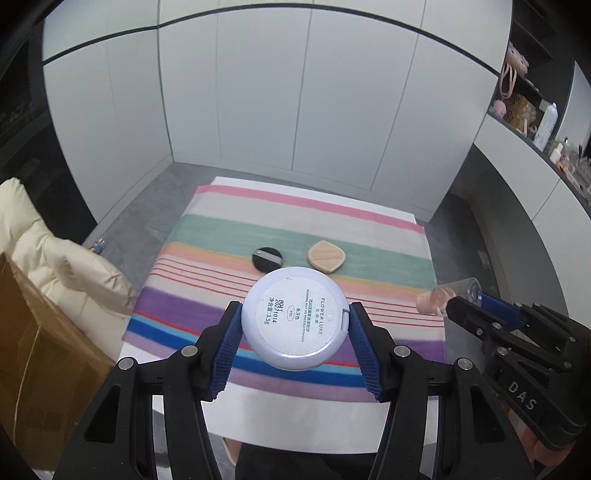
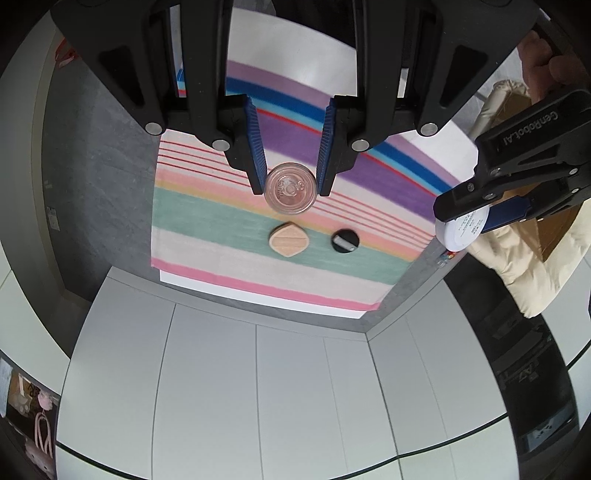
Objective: Organize objects
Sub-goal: 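Lift the compact and glass bottle and carry both toward the cardboard box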
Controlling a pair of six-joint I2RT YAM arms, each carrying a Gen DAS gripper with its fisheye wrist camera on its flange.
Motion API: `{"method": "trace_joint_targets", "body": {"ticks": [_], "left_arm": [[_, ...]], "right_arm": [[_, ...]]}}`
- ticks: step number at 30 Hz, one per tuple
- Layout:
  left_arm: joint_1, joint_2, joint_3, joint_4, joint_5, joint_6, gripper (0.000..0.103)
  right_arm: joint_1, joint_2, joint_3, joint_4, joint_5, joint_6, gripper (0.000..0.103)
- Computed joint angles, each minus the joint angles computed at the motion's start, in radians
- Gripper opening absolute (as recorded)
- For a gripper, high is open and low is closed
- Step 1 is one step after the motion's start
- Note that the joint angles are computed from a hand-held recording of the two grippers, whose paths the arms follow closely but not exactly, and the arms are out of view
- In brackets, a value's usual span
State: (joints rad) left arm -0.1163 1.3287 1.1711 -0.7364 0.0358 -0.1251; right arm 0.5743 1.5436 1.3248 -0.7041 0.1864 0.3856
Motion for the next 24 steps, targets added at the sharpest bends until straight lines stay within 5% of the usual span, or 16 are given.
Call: {"method": "trace_joint_targets", "body": {"ticks": [10,24], "left_arm": [[0.132,-0.103,-0.083,-0.001,0.082,0.051,0.058],[0.402,-0.102,-0.091,0.002,0.159,0.154,0.058]], "right_arm": [[0.091,0.014,0.065,-0.026,0.043,-0.002,0.029],[0.151,0.151,0.186,0.057,-0.038,-0.035,0.029]]}}
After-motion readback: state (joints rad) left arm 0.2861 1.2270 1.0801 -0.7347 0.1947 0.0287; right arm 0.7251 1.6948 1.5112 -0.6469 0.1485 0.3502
